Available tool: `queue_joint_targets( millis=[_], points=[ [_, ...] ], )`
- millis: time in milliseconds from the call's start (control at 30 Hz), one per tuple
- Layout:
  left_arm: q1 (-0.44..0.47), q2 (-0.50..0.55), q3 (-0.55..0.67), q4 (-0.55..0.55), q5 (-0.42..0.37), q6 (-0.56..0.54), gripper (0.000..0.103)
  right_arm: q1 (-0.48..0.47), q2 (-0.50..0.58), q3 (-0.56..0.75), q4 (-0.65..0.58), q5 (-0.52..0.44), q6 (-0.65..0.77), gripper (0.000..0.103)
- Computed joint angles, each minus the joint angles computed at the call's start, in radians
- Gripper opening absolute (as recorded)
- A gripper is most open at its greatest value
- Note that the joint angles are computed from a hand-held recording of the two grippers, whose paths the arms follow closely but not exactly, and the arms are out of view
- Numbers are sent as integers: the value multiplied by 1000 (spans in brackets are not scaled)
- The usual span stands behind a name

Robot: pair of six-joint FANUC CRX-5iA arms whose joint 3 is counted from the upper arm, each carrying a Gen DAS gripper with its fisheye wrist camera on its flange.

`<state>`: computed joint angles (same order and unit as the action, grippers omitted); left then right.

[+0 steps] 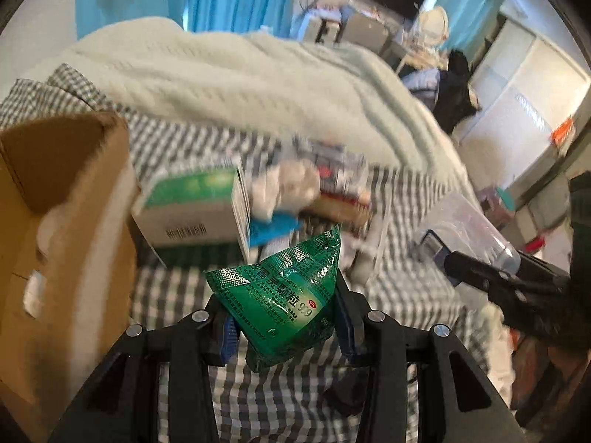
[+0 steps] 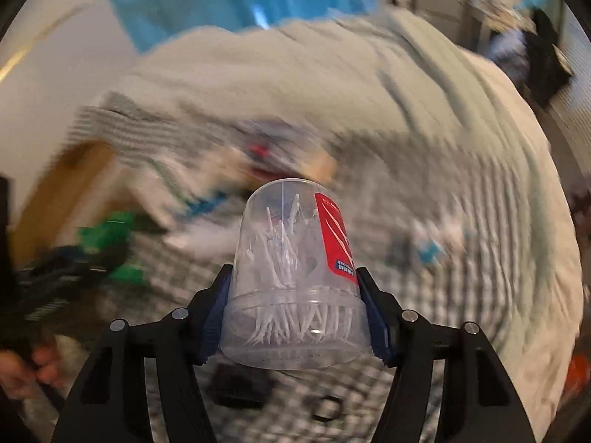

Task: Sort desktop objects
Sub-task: 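Carry the green sachet and swab tub to the box and release both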

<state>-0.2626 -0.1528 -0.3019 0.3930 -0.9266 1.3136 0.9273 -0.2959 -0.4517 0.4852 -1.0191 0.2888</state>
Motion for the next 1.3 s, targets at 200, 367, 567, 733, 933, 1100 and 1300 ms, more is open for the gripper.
queue_joint_targets(
  millis=[200, 367, 567, 733, 933, 1100, 1300],
  points=[
    [123, -88, 21, 23, 80, 5, 43, 18, 109, 208, 2, 105, 161, 63],
    [284, -131, 44, -71, 36, 95, 43, 2, 232, 377, -127, 195, 293, 63],
    [412, -177, 18, -181, -3, 109, 43, 3, 382, 530, -273, 205, 422, 63],
    [470, -206, -40, -175, -22, 59, 43, 7, 456, 600, -339, 208, 472, 63],
    [452, -199, -13, -248, -45, 104, 72, 25, 439, 565, -258, 268, 437, 86],
    [419, -249, -5, -255, -19, 102, 80, 45, 336, 435, -113, 275, 298, 86],
    [333, -290, -31, -114, -10, 2, 83, 86, 162, 221, 148, 114, 65, 86]
  ],
)
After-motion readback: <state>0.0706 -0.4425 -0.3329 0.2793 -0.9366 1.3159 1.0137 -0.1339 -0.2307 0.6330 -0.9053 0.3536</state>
